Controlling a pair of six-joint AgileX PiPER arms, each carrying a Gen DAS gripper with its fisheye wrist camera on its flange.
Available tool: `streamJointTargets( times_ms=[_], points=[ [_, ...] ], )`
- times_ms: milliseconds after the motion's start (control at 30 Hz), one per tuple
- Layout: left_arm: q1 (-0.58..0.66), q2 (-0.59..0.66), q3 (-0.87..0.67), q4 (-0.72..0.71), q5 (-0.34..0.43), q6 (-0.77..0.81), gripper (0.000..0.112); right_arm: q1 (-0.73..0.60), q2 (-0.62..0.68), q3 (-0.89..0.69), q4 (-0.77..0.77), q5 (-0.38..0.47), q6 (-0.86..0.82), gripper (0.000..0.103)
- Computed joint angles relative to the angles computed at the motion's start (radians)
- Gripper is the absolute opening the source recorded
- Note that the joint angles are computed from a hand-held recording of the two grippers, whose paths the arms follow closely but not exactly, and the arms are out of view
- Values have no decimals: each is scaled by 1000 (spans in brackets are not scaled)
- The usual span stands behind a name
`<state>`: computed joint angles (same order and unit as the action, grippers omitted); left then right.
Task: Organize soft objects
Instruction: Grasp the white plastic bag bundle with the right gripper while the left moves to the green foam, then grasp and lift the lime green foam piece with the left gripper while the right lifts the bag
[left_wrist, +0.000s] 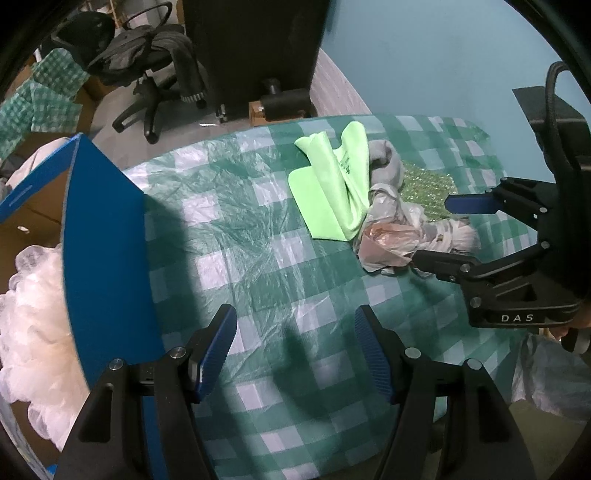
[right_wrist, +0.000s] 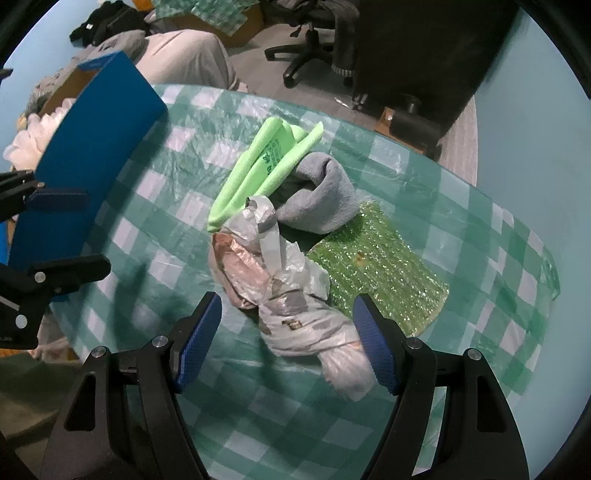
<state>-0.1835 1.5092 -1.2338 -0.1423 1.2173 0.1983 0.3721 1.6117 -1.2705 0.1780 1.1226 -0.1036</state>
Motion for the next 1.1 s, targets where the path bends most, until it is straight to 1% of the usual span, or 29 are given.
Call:
streamJointTargets(
  times_ms=[167, 267, 300, 333, 367, 567, 633, 733, 800, 900, 967, 1033, 1100],
  points=[
    [10, 46, 2, -1, -22, 2, 68, 28, 24, 14, -42, -21, 13, 75],
    [22, 73, -3, -19, -27, 10, 68, 31, 43, 24, -34, -19, 3, 74],
    [22, 78, -4, -18, -28, 9, 68, 33, 46, 28, -31, -21, -1, 71],
    [21, 85, -7, -15, -30, 8, 68, 40, 50, 33, -33, -26, 1, 60],
    [21, 92, -11, -16, -31, 9, 68, 43, 50, 42, -37, -29, 0, 54],
    [19, 119, -47, -35, -30, 11, 71, 19, 16, 87, 24, -36, -14, 46],
    [16, 131, -62, -40, -30, 14, 71, 1, -9, 112, 46, -42, -15, 41],
    [3, 156, -94, -47, -25, 8, 72, -44, -59, 153, 88, -44, -13, 40],
    [-9, 173, -116, -52, -24, 3, 76, -65, -87, 177, 104, -49, -11, 39],
    [-24, 195, -142, -69, -28, 5, 76, -103, -122, 199, 121, -50, 1, 39],
    [-41, 221, -171, -72, -21, -4, 80, -134, -140, 208, 139, -57, 4, 39],
    [-58, 244, -187, -69, -24, -16, 81, -170, -162, 222, 158, -63, 9, 39],
    [-73, 263, -198, -62, -25, -27, 81, -173, -170, 221, 151, -69, 37, 39]
  ],
)
